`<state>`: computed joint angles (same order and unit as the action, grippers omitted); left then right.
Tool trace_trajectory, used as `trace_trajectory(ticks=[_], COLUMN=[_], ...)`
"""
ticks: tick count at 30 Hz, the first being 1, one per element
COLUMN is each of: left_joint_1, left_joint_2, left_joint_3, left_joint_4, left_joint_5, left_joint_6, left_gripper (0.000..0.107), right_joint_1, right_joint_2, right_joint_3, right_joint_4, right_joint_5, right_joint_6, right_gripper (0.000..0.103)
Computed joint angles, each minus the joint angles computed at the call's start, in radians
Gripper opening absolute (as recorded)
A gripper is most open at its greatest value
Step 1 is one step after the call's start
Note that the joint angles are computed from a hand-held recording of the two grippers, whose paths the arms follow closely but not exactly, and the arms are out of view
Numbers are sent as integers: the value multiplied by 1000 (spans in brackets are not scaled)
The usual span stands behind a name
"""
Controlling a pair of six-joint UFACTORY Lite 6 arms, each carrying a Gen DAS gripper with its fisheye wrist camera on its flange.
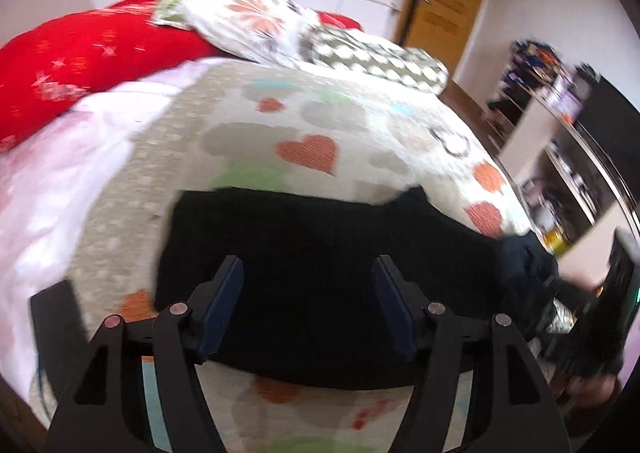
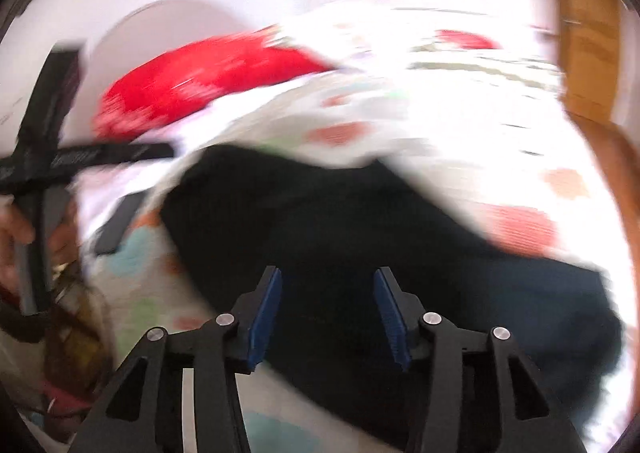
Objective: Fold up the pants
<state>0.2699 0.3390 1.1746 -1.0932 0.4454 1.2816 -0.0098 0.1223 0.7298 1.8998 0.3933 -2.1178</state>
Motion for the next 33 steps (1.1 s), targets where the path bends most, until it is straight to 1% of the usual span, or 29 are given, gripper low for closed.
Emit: trace_trajectory(ticks=[1,2,3,5,6,7,10,11,12,13,14,16,17,19,21,22,24,25,27,28,29,30,31,32,33], left_joint_1=[-20,-60,-87,-123,-140,-159,-191,-194,-195,-197,-198,-192,-184,-171,-162,-158,-157,-155,-148,-139,-129,-116,-101,-88,-68], left_joint_2=[14,46,69,126,157,188,258,272,276,269,260,246,243,230,230,242,259,251,222,201,184,169,158,150,138], left_joint_3=[6,19,27,66,87,105,151,160,157,141,129,118,119,108,105,112,122,110,82,64,50,41,38,38,37], left_joint_4=[23,72,95,161,204,249,366,385,384,367,359,352,336,302,267,259,280,262,247,241,231,216,205,199,179], left_joint_5=[-11,-43,-66,-79,-84,-98,-128,-127,-129,-140,-145,-131,-122,-119,-123,-122,-125,-130,-128,-127,-127,-125,-122,-119,-118], left_joint_6=[-24,-72,-95,-165,-215,-269,-408,-433,-436,-420,-410,-396,-375,-333,-302,-301,-330,-308,-275,-258,-241,-223,-212,-210,-195], left_gripper=[67,67,67,67,67,67,67,67,67,67,67,67,67,67,67,67,67,67,67,67,67,67,67,67,67], right_joint_1=[-98,-195,-251,-365,-421,-454,-469,-457,-442,-438,-433,-470,-492,-572,-633,-634,-594,-562,-551,-553,-553,-554,-549,-523,-506], right_joint_2=[-31,-43,-43,-8,31,72,221,248,284,289,277,210,169,47,35,68,145,186,162,138,101,72,54,34,36], right_joint_3=[-22,-28,-24,15,47,80,223,252,287,287,279,231,216,131,123,121,141,151,133,128,125,128,131,144,160], right_joint_4=[-3,-6,-17,5,22,1,-184,-216,-274,-311,-336,-383,-427,-444,-494,-503,-514,-534,-511,-514,-511,-499,-493,-470,-459], right_joint_5=[-9,-14,-19,-72,-71,-49,-21,-20,-10,-6,-4,46,72,125,168,146,75,23,-8,-11,-12,-5,-1,8,15], right_joint_6=[-10,-18,-12,-30,-60,-52,112,142,182,202,213,231,268,272,326,320,331,364,355,364,377,377,381,379,380], right_gripper=[51,51,51,53,53,53,52,44,32,3,4,4,4,4,4,4,11,11,20,31,39,43,50,54,54])
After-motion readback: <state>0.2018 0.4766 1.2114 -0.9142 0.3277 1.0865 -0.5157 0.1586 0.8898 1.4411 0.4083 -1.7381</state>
